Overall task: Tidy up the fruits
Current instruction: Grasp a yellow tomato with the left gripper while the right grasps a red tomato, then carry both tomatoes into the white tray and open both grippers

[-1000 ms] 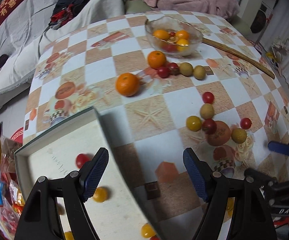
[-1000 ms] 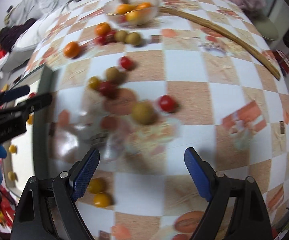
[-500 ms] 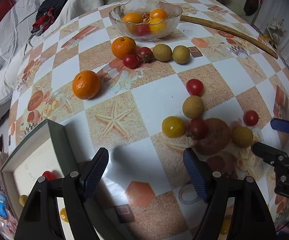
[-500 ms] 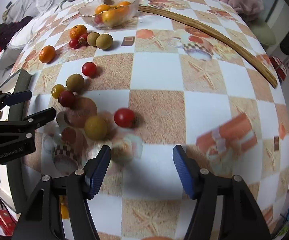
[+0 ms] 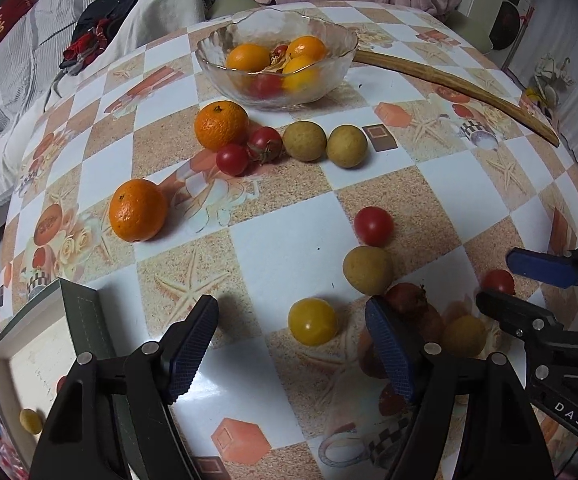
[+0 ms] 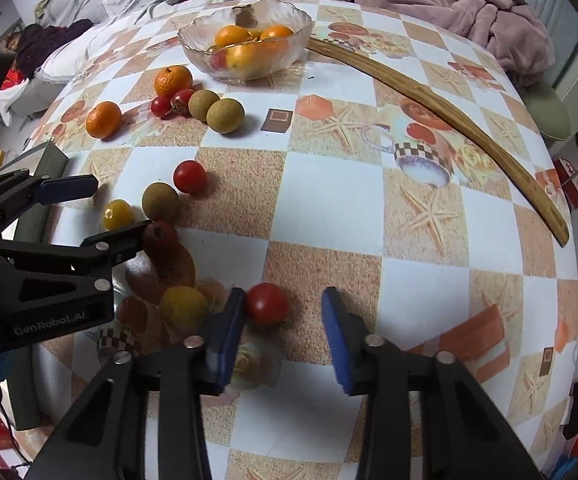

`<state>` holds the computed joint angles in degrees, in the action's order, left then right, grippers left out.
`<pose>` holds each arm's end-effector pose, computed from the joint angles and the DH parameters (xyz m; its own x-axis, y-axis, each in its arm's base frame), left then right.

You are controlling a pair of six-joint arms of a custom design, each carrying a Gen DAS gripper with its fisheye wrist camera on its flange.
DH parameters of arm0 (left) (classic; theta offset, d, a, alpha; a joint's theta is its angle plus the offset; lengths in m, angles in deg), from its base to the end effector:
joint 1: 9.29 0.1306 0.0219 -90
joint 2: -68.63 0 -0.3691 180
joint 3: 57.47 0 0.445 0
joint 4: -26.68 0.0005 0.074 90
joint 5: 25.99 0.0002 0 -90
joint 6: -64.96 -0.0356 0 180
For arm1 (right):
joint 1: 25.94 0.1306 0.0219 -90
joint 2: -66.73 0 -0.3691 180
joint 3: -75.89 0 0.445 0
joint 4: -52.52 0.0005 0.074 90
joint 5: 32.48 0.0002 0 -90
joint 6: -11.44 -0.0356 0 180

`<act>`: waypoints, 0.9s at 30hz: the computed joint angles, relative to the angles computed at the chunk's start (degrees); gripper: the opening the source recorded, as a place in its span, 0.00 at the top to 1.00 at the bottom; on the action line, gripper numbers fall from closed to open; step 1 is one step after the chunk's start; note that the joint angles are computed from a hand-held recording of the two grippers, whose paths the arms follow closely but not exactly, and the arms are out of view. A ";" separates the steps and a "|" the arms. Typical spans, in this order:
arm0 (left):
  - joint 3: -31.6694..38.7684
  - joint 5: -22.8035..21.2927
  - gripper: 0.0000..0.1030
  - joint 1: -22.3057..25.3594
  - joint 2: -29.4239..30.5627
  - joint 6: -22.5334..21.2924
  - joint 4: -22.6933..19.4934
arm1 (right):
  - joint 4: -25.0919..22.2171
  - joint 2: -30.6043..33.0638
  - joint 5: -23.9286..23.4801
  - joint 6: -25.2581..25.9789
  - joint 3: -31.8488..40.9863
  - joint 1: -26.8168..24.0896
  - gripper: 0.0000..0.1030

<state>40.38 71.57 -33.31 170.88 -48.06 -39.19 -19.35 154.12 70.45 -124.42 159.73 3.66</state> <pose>0.5282 -0.2411 0.3542 -0.6177 0.6997 -0.3591 0.7449 0.6669 0.0180 0.4184 0.2280 0.3665 -0.8964 0.2952 -0.3307 0.3027 0.9526 0.0298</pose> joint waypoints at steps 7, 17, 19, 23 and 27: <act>0.22 1.98 0.69 -0.24 -0.26 -0.47 -1.55 | 2.29 -0.82 -2.68 -1.32 -0.86 -0.65 0.78; 3.04 7.19 0.76 1.95 0.80 2.73 -7.11 | 3.33 -5.40 -5.71 -7.53 -3.86 -1.84 0.78; 2.93 7.42 0.76 2.26 0.31 2.71 -7.29 | 3.09 -5.67 -6.00 -8.00 -3.94 -1.79 0.78; 2.81 8.21 0.76 2.99 -0.79 2.32 -7.49 | 2.65 -5.72 -6.30 -8.51 -3.54 -1.37 0.78; 2.58 8.71 0.76 4.02 -1.98 2.30 -7.74 | 2.38 -5.16 -6.54 -8.72 -2.62 -0.80 0.78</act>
